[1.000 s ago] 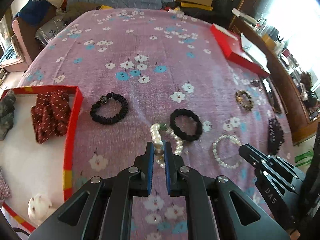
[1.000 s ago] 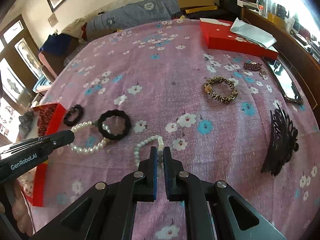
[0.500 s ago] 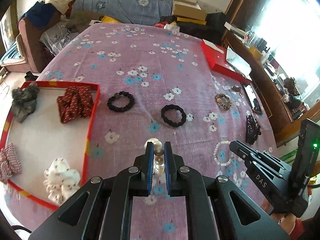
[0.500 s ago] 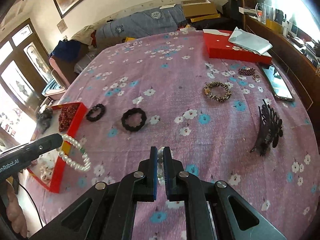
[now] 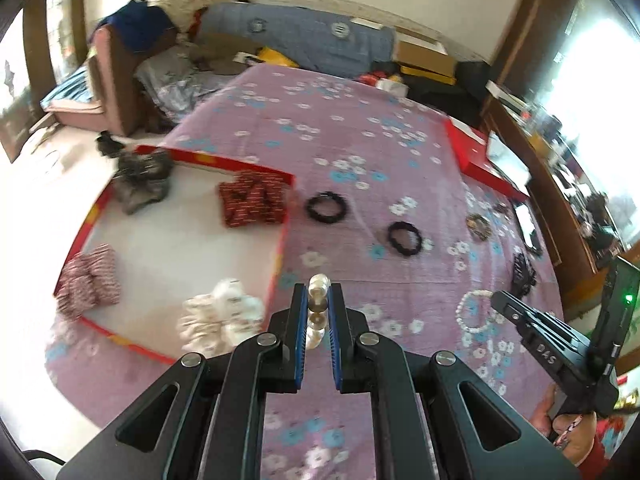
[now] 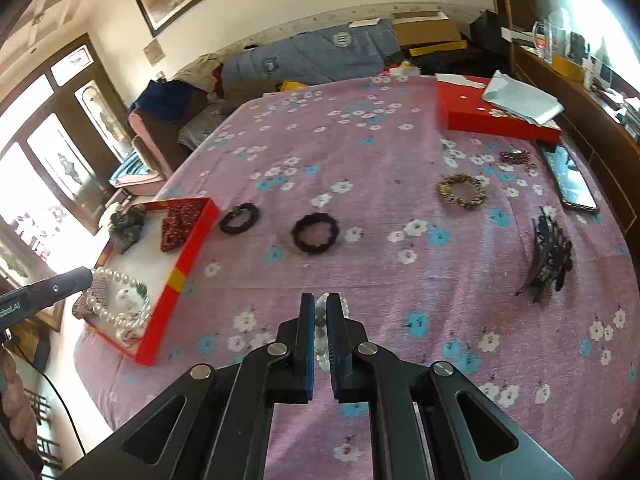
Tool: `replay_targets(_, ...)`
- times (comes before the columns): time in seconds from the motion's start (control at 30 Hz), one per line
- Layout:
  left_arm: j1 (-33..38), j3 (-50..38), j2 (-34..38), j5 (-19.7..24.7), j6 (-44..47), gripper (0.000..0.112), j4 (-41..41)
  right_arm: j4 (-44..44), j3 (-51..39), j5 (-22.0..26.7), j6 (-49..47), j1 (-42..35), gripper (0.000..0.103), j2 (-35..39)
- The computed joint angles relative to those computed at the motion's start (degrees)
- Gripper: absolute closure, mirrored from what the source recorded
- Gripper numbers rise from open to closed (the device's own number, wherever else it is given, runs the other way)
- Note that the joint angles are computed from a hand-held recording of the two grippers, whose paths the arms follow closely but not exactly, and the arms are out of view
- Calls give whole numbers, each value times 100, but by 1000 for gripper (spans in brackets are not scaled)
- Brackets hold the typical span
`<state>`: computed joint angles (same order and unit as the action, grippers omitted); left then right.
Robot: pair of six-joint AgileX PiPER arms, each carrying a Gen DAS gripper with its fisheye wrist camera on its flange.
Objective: Organize jewelry
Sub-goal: 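Lift both bracelets and carry them toward the white tray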
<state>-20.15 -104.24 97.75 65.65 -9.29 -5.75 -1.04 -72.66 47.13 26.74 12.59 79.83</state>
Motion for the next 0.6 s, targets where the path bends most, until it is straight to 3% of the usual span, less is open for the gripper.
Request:
replay_targets(0.37,1079,135,-6,127,192,103,69,-118,-544,60,226,600,96,355)
replay_targets(0.6,1773,136,378,204,904,103,-448,-387,-1512,367,669,1103,96,1111)
